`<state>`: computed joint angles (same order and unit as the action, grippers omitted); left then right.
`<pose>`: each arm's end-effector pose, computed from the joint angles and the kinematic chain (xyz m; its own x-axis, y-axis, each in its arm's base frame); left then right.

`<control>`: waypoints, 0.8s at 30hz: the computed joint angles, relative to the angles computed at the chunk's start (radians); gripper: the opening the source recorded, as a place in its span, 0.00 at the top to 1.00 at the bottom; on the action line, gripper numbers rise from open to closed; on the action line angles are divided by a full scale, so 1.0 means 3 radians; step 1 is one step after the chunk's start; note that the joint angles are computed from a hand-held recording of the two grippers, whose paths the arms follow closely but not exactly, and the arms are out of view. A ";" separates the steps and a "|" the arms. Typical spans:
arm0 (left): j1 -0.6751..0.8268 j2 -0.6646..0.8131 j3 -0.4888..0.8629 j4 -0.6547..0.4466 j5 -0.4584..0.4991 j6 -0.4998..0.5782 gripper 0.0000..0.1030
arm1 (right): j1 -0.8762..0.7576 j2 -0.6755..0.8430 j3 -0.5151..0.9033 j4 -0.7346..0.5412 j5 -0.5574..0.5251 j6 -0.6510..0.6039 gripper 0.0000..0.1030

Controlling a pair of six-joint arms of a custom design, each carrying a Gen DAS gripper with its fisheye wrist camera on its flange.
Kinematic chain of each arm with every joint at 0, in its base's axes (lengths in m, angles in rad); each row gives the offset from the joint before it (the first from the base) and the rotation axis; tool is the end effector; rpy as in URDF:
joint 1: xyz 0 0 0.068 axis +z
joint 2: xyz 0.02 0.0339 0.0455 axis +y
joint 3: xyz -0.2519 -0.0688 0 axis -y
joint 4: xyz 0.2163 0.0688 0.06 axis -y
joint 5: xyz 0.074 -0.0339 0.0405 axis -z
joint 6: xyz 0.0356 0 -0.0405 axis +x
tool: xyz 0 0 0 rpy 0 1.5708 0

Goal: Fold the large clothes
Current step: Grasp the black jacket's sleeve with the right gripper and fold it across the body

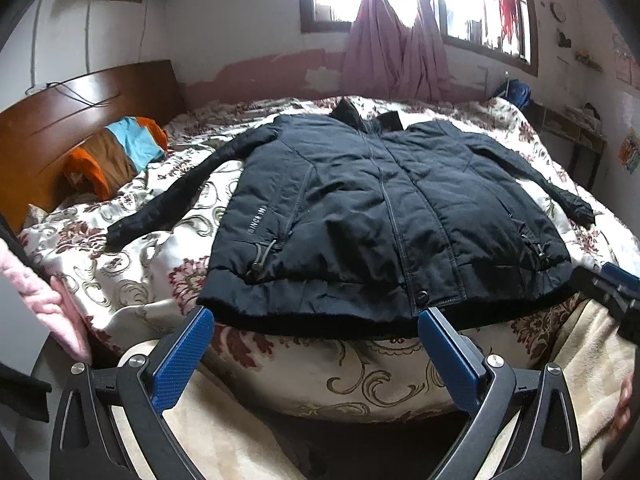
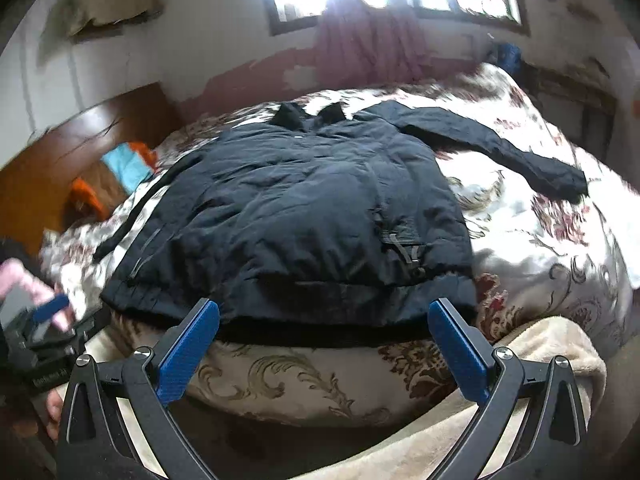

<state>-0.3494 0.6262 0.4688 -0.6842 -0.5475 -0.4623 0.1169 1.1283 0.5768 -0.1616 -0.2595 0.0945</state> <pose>0.1083 -0.0197 0.2086 -0.6121 -0.1823 -0.7695 -0.3426 0.9382 0.0503 0.2073 0.0335 0.2080 -0.6756 0.0125 -0.7371 -0.2428 0.9403 0.2385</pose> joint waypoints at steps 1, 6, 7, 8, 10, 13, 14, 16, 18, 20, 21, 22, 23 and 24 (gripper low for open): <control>0.0081 0.0161 0.0013 0.0147 0.0059 0.0090 0.00 | -0.0101 0.0124 0.0072 0.0032 -0.0034 0.0008 0.01; 0.0353 0.0911 0.0181 0.0791 0.0287 0.0444 0.00 | -0.0557 0.0785 0.0518 0.0380 -0.0063 0.0056 0.01; 0.0414 0.1120 0.0268 0.0945 0.0351 0.0511 0.00 | -0.0649 0.0919 0.0617 0.0487 -0.0135 0.0064 0.01; 0.0454 0.1302 0.0358 0.1059 0.0403 0.0553 0.00 | -0.0740 0.1078 0.0738 0.0595 -0.0236 0.0084 0.01; 0.0543 0.1767 0.0643 0.1317 0.0539 0.0647 0.00 | -0.0920 0.1422 0.0993 0.0857 -0.0510 0.0134 0.01; 0.0591 0.2364 0.1096 0.1636 0.0672 0.0748 0.00 | -0.1023 0.1992 0.1586 0.0896 -0.0548 0.0215 0.01; 0.0581 0.2517 0.1230 0.1687 0.0675 0.0760 0.00 | -0.1033 0.2186 0.1833 0.0796 -0.0485 0.0235 0.01; 0.0553 0.2974 0.1677 0.1755 0.0713 0.0806 0.00 | -0.1062 0.2636 0.2388 0.0577 -0.0265 0.0447 0.01; 0.0512 0.3400 0.2147 0.1692 0.0742 0.0822 0.00 | -0.1127 0.3100 0.2884 0.0445 -0.0186 0.0780 0.01; 0.0487 0.3827 0.2632 0.1598 0.0825 0.0835 0.00 | -0.1184 0.3519 0.3323 0.0314 -0.0204 0.1097 0.01; 0.0467 0.4039 0.2891 0.1522 0.0860 0.0834 0.00 | -0.1195 0.3688 0.3497 0.0274 -0.0175 0.1204 0.01; 0.0449 0.4326 0.3235 0.1419 0.0921 0.0850 0.00 | -0.1215 0.3858 0.3666 0.0278 -0.0153 0.1322 0.01; 0.0451 0.4499 0.3456 0.1331 0.0957 0.0863 0.00 | -0.1229 0.3975 0.3747 0.0340 -0.0114 0.1404 0.01; 0.0442 0.4802 0.3845 0.1194 0.1021 0.0883 0.00 | -0.1226 0.4148 0.3924 0.0324 -0.0005 0.1508 0.01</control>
